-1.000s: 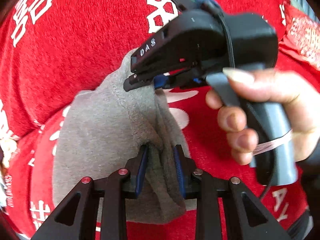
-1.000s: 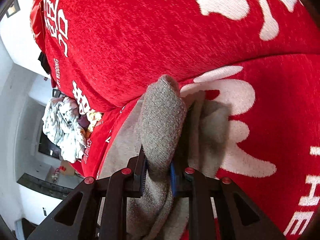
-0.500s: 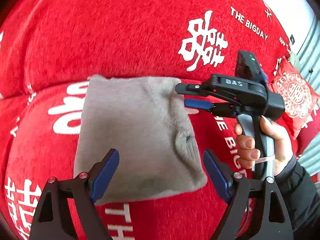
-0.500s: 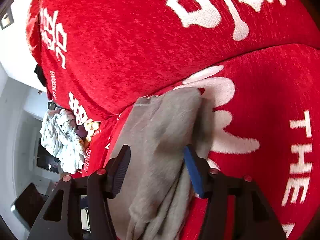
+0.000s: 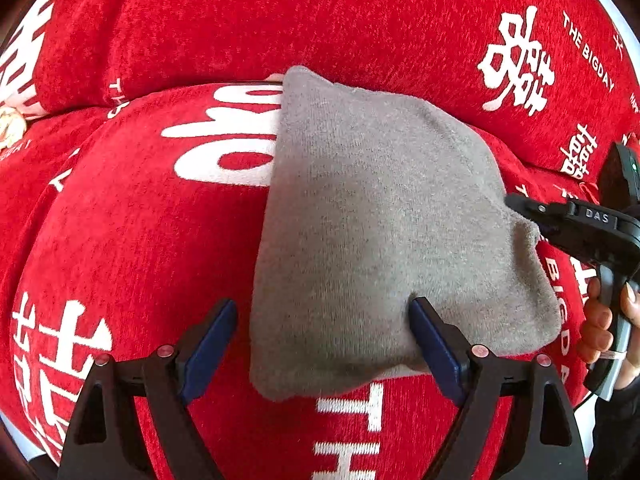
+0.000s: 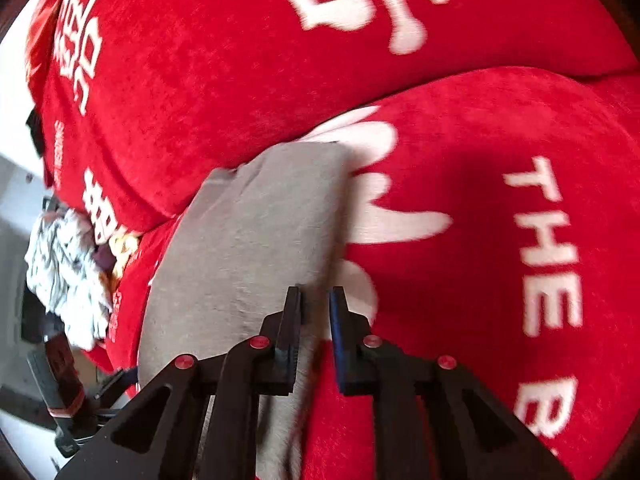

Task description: Fold small clothes

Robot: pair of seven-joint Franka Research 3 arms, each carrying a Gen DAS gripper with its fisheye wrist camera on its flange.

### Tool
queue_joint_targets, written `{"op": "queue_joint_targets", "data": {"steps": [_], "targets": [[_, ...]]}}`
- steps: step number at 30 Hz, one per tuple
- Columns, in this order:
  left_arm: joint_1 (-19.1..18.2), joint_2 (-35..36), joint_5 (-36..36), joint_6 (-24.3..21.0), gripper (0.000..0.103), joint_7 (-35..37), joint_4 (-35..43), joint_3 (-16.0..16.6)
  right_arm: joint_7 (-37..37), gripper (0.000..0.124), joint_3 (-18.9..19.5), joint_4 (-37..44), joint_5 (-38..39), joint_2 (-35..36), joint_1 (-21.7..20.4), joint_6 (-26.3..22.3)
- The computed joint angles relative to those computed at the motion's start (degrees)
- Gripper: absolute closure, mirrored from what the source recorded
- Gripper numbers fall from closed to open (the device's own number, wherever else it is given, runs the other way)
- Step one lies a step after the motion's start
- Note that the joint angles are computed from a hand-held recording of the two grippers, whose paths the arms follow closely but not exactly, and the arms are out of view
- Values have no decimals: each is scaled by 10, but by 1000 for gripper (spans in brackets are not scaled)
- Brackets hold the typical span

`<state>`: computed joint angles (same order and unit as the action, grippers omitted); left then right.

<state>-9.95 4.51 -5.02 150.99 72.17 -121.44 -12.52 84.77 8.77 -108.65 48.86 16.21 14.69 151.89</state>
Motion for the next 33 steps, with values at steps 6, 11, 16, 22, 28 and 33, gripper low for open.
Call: {"op": "queue_joint_targets", "data": {"steps": [6, 11, 16, 22, 28, 33], "targets": [[-5, -31, 49, 30, 15, -28, -16, 6, -101, 99, 20, -54, 85, -84, 13, 58], [-3, -12, 104, 6, 15, -107, 6, 13, -195, 42, 31, -17, 170, -66, 44, 46], [8, -11, 57, 2, 15, -67, -8, 10, -162, 59, 25, -16, 203, -31, 42, 14], [7, -37, 51, 12, 15, -40, -24, 11, -107, 73, 12, -61, 140, -75, 58, 37], [11, -48, 62, 11, 15, -69, -31, 21, -193, 51, 27, -70, 166, -113, 87, 51], [9, -33, 106, -1, 15, -75, -29, 17, -14, 51, 4, -90, -2, -91, 114, 65]]}}
